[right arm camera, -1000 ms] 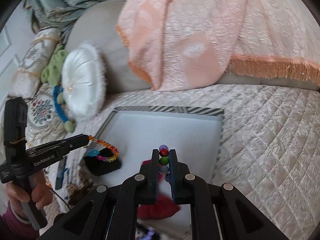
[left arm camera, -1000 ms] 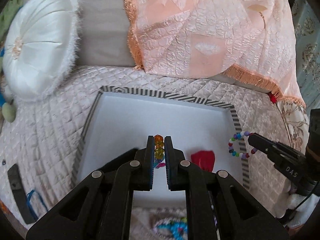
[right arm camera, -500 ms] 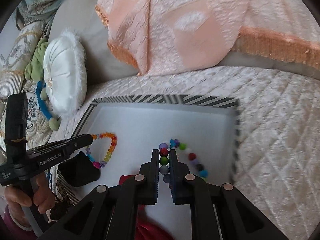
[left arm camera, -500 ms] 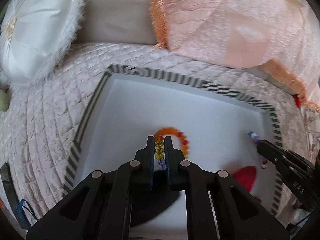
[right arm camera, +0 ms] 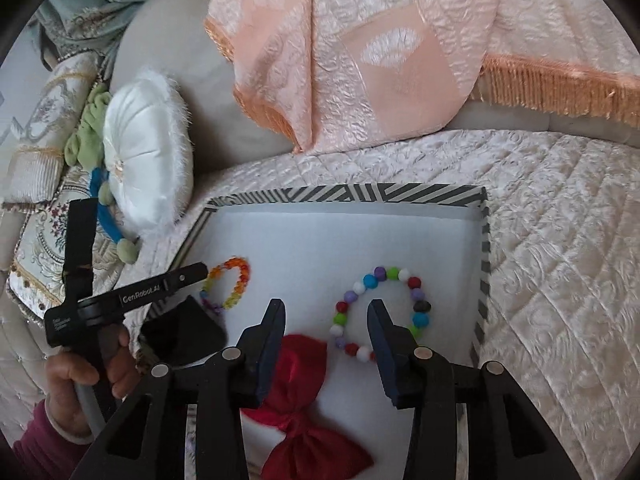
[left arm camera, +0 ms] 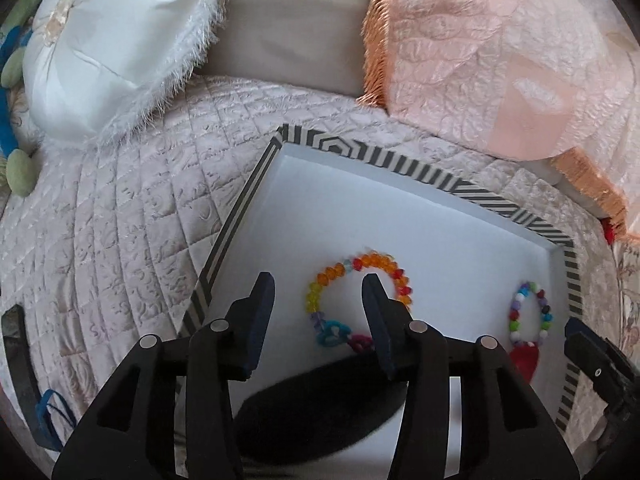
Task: Organize jewelry
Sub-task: 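Carry both bracelets into the tray and open both grippers to release them, then withdraw both open grippers from the tray back over the jewelry pile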
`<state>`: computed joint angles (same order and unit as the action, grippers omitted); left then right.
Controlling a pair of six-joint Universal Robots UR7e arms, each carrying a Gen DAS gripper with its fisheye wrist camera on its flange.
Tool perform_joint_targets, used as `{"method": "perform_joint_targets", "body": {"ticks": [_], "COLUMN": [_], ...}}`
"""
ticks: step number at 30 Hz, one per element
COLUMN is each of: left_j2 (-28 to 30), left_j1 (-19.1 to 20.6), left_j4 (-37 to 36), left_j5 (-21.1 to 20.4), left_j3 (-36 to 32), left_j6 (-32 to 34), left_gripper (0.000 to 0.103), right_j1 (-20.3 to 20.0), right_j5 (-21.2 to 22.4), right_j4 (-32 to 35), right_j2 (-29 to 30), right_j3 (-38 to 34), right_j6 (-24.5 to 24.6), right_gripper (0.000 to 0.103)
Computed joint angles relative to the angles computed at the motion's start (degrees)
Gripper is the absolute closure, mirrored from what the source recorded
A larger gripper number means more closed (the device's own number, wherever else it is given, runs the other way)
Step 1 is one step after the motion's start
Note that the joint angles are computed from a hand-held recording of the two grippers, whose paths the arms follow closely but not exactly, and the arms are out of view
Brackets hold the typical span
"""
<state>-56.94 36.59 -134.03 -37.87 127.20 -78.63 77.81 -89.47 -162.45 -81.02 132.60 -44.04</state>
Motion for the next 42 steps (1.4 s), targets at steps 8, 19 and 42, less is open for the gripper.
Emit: {"method": "perform_joint_targets", "body": {"ticks": [8, 19, 42], "left_j2": [-2.25, -3.6, -12.04], "left_j1": [-6.45, -16.75, -33.39], "left_j4": [3.58, 13.36, 14.72], "left_j5": [-1.52, -5.92, -16.9], "left_j3": [1.69, 4.14, 13.43], "left_j6": [-5.64, -15.21, -30.09], "left_gripper": [0.058, 0.058, 0.058], "right_j1": [-0.85, -3.92, -11.56], "right_j5": [0.04, 2.5, 5.43], "right_j4": [-5.67, -2.69, 11.88], "right_j2": [-7.16, -18.7, -39.5], "right_j3": [7.15, 14.52, 22.59], "right_j6": [-3.4, -6.3, -17.73], "right_gripper": [0.062, 0.062, 0.059]}}
